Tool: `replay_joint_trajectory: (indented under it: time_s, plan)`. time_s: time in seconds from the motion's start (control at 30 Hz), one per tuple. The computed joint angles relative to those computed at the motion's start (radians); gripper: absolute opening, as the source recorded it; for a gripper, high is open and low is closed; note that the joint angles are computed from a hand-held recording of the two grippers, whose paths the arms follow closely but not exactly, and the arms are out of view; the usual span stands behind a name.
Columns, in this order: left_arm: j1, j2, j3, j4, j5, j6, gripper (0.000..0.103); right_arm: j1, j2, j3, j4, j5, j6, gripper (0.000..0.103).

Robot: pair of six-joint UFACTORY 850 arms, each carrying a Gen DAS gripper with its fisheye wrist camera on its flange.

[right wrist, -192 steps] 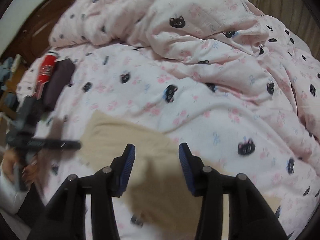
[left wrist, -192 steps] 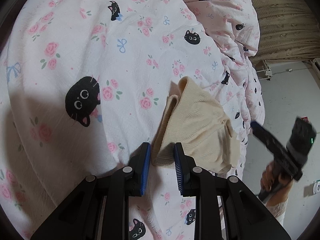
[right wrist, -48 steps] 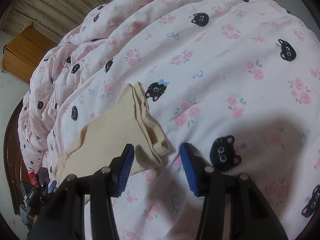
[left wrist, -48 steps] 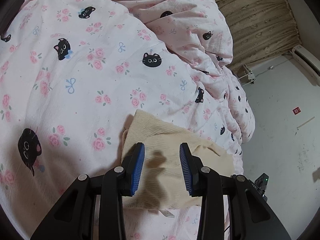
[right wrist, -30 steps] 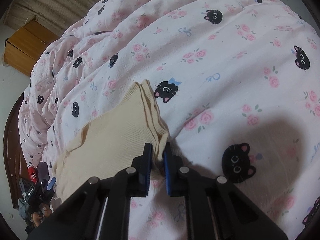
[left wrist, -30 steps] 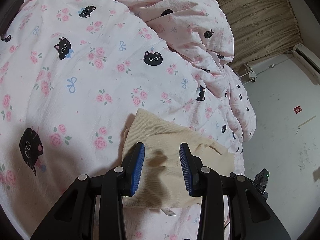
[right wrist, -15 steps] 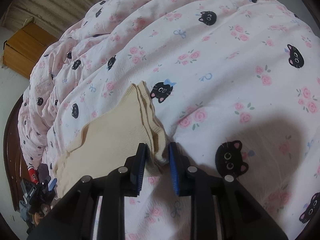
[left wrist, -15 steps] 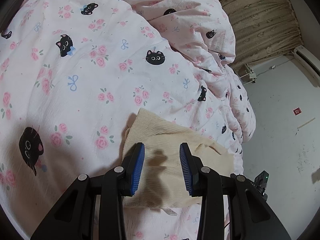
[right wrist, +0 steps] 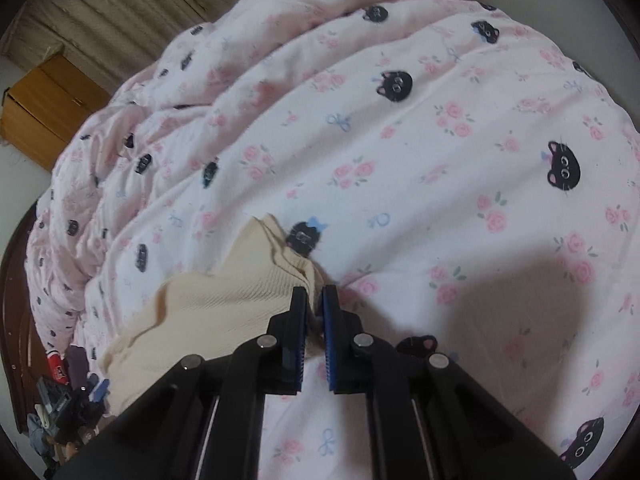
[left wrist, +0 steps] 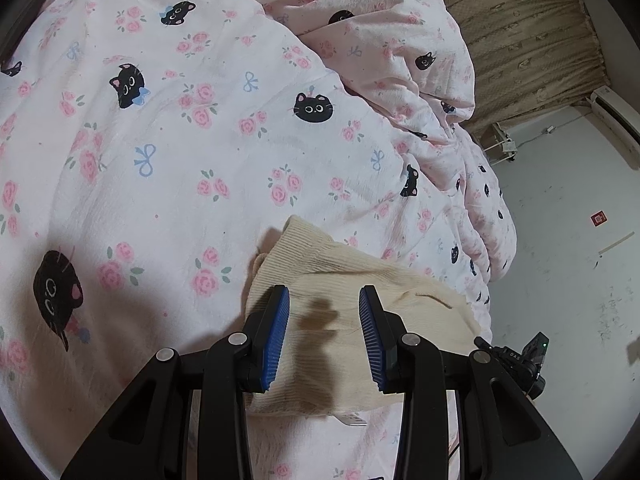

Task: Fold clothes

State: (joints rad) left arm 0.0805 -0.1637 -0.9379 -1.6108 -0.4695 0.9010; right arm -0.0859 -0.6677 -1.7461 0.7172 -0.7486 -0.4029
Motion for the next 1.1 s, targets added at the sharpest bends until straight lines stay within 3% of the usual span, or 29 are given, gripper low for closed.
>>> replay_joint_trajectory:
  time_s: [0.13, 0.23, 0.33, 0.4, 0.63, 0.73, 0.93, 1.1]
  plan:
    - [0.002, 0.002, 0.002, -0.006, -0.004, 0.003, 0.032, 0.018, -0.018, -0.014, -0.062, -0.018, 0.045, 0.014]
    - [0.006, 0.006, 0.007, -0.031, -0.012, 0.024, 0.032, 0.058, 0.047, 0.044, -0.245, 0.128, 0.148, 0.038]
    - [0.009, 0.009, 0.011, -0.065, -0.017, 0.050, 0.032, 0.112, 0.149, 0.146, -0.374, 0.342, 0.143, 0.039]
    - [0.012, 0.011, 0.013, -0.087, -0.018, 0.063, 0.032, 0.146, 0.177, 0.159, -0.299, 0.358, -0.016, 0.039]
    - [0.041, 0.047, 0.052, -0.190, -0.037, 0.104, 0.032, 0.307, 0.153, 0.088, -0.156, 0.177, -0.360, 0.037]
    - [0.051, 0.078, 0.077, -0.189, -0.017, 0.088, 0.032, 0.372, 0.090, -0.008, -0.103, 0.033, -0.442, 0.037]
    - [0.047, 0.095, 0.066, 0.123, 0.007, -0.145, 0.032, 0.478, -0.072, -0.251, -0.185, -0.198, -0.452, 0.036]
    - [0.022, 0.076, 0.030, 0.410, -0.005, -0.339, 0.032, 0.518, -0.232, -0.501, -0.237, -0.383, -0.402, 0.037]
